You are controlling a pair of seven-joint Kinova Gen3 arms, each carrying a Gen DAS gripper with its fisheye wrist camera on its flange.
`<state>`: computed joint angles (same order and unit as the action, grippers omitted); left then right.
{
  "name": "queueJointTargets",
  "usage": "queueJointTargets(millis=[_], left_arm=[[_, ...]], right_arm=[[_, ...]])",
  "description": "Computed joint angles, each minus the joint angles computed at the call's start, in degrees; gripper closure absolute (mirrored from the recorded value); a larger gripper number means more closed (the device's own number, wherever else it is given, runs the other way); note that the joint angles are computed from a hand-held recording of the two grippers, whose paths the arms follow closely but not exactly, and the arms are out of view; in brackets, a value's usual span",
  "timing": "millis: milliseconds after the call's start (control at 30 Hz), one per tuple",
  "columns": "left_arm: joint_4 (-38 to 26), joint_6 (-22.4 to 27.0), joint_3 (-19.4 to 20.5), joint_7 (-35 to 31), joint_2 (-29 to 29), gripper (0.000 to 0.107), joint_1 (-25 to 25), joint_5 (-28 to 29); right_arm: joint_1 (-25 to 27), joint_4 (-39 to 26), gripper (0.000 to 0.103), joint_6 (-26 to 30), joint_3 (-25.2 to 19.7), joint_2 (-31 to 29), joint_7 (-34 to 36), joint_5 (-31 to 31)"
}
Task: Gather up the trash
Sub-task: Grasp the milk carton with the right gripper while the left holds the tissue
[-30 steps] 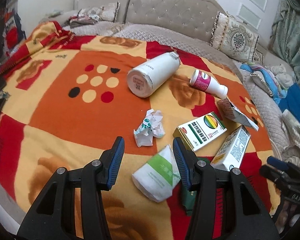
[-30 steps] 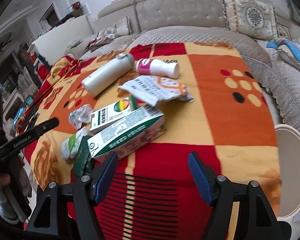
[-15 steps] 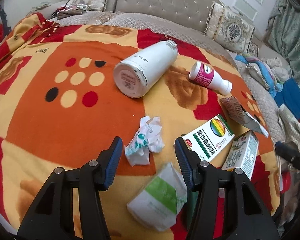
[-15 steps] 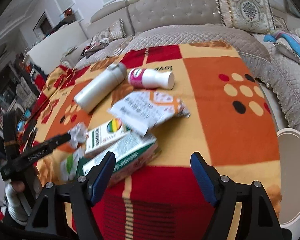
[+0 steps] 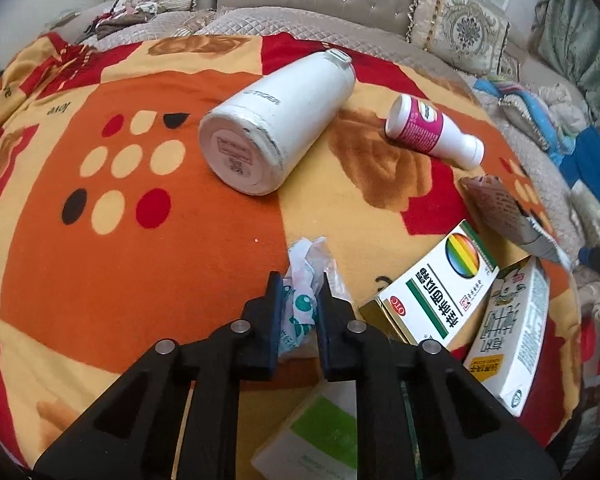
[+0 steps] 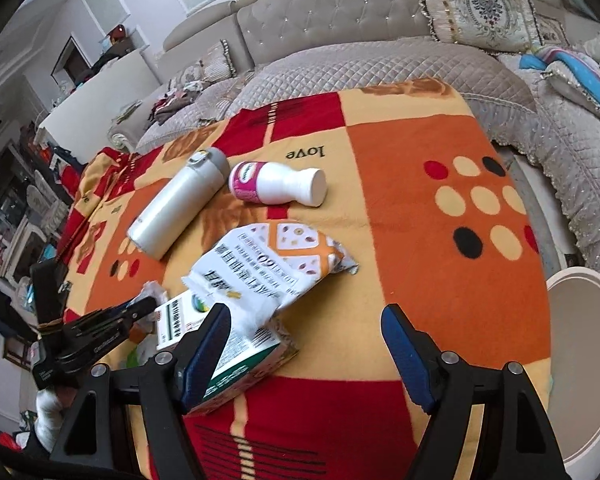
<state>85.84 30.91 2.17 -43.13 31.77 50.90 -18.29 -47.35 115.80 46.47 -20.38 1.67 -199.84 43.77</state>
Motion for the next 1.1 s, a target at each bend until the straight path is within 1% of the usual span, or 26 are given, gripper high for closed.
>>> queueJointTargets(millis=[67,133,167,233,267,333,467,600,700,833,933,967,1000,1100], left_arm=[[0.85,-0.3,-0.57,0.86,-0.92,0.097,0.35,-0.28],[2.48,-1.36,-0.64,1.65,-2.69,0.097,0.5,-0.56],[3.12,-1.88,-0.69,2.02,-3.44,0.097,0.74,-0.92],[4.56,-3.09,-0.43,2.37,-5.18,0.097,1.46,-1.92],[4.91,-3.38,0.09,2.07,-5.73,0.097,1.51,-2.18],[5.62,-4.0,1.23,1.07,-6.83,0.097,1.73,-2.66],[5.66,-4.36,3.15,-0.63,-7.31,0.097,1.82,-2.02],[2.58,-1.53,3.94,-2.21,-4.54,0.097,3.87,-2.37],[1.47,-1.01,5.26,-4.36,-3.2,0.097,4.03,-0.89],[0.39,-1.04,7.5,-7.87,-1.97,0.097,3.72,2.55],[-0.32,-1.75,7.88,-9.31,-1.37,0.097,4.47,4.48],[-0.5,-2.03,8.66,-10.22,-1.1,0.097,3.98,5.68],[-0.74,-2.43,10.42,-11.99,-0.5,0.097,2.73,7.81],[-1.9,-1.62,12.9,-15.92,0.91,0.097,1.56,11.72]], right_arm=[[-0.22,0.17,0.028,-0.91,-0.32,-0.32,0.34,-0.43],[-0.46,-0.26,0.028,-2.12,-0.66,0.16,1.57,-2.16],[-1.01,-0.03,0.028,-3.28,-0.04,0.27,1.91,-2.65],[-0.65,0.18,0.028,-6.71,-0.3,1.31,2.79,-3.41],[-0.93,0.04,0.028,-7.12,-0.08,1.79,2.92,-3.52],[-2.03,-0.82,0.028,-6.4,0.4,3.29,2.99,-3.42],[-3.26,-0.13,0.028,-5.74,1.51,3.23,2.79,-4.4],[-3.27,1.92,0.028,-5.52,1.42,1.51,0.7,-4.78],[-2.91,3.0,0.028,-5.61,0.67,0.74,-0.73,-4.55],[-2.56,4.37,0.028,-5.69,-0.17,0.14,-1.72,-5.23],[-1.97,6.02,0.028,-5.76,-0.61,-1.21,-3.14,-5.56],[-1.67,6.67,0.028,-5.69,-0.89,-1.82,-3.87,-5.63],[-1.25,7.38,0.028,-5.85,-1.15,-2.53,-4.59,-5.8],[0.22,9.39,0.028,-7.41,-2.31,-4.33,-6.98,-6.0]])
